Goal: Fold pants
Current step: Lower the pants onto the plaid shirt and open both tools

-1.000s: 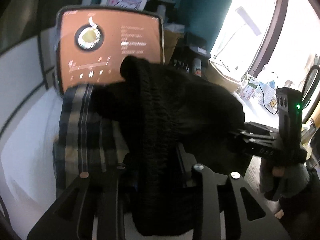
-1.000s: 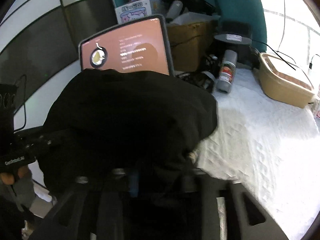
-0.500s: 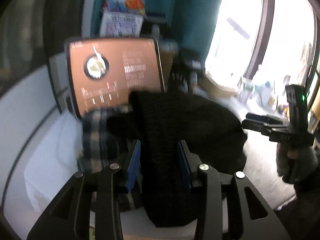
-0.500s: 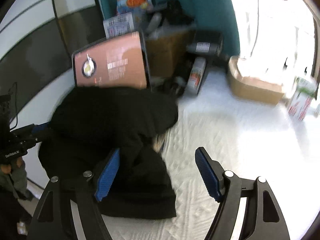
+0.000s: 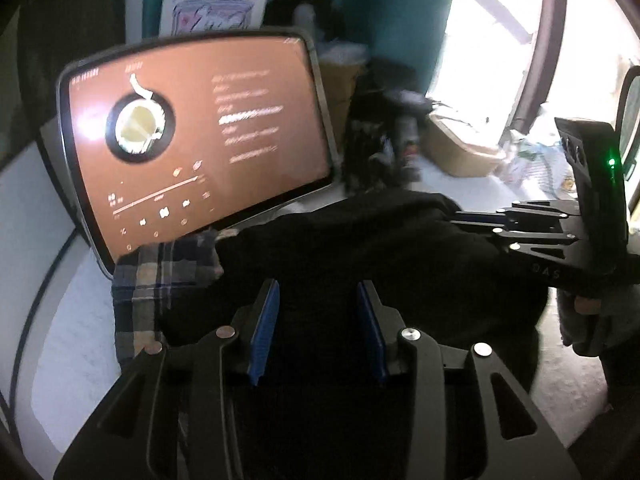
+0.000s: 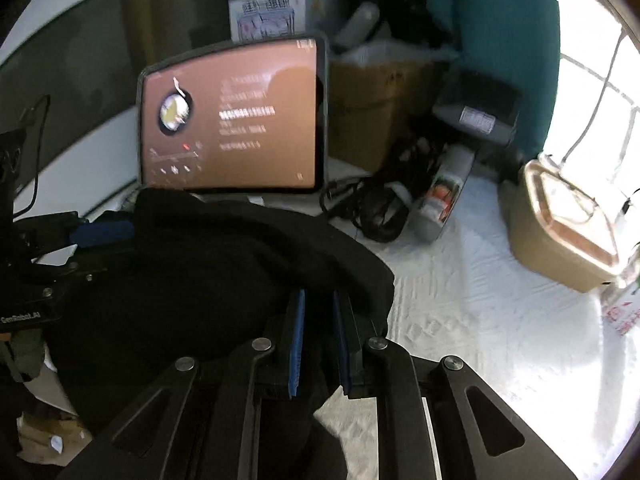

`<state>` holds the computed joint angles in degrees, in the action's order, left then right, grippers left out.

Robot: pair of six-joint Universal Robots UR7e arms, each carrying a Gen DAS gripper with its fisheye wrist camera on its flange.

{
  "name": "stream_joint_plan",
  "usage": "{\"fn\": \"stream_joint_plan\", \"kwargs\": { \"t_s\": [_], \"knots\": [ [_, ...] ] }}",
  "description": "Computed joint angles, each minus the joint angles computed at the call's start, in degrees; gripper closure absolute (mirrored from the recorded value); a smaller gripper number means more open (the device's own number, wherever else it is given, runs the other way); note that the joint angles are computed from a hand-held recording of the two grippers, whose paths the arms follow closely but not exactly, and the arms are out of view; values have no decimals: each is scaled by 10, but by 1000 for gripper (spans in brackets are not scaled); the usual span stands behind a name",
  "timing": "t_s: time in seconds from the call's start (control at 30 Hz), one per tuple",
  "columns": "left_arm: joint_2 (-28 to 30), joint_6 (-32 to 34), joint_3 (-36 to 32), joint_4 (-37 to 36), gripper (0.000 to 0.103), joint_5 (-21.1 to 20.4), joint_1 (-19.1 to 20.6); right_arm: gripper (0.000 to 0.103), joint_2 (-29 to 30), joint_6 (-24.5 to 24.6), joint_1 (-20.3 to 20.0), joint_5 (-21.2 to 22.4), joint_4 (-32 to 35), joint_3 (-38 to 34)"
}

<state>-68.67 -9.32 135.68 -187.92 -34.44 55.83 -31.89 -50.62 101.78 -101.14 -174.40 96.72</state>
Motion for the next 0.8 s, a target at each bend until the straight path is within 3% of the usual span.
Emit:
{"fn": "stream_joint_plan", "kwargs": {
  "t_s": [0.23, 0.4, 0.6, 0.73, 0.8],
  "knots": [
    [10, 13, -19, -6, 61, 5, 19, 88, 22, 18, -1, -3, -16, -20],
    [-5, -12, 11, -33, 59, 21, -21, 88, -23, 30, 3, 17, -57, 31],
    [-1, -45, 56, -69, 31, 63, -89, 88, -68, 29, 1, 18, -92, 91],
    [16, -55, 69, -78, 28, 90, -128, 88, -89, 25, -4, 8, -118, 127],
    [26, -45, 68, -88, 20, 84, -136, 88, -100, 27, -8, 4, -133, 144]
  ]
}}
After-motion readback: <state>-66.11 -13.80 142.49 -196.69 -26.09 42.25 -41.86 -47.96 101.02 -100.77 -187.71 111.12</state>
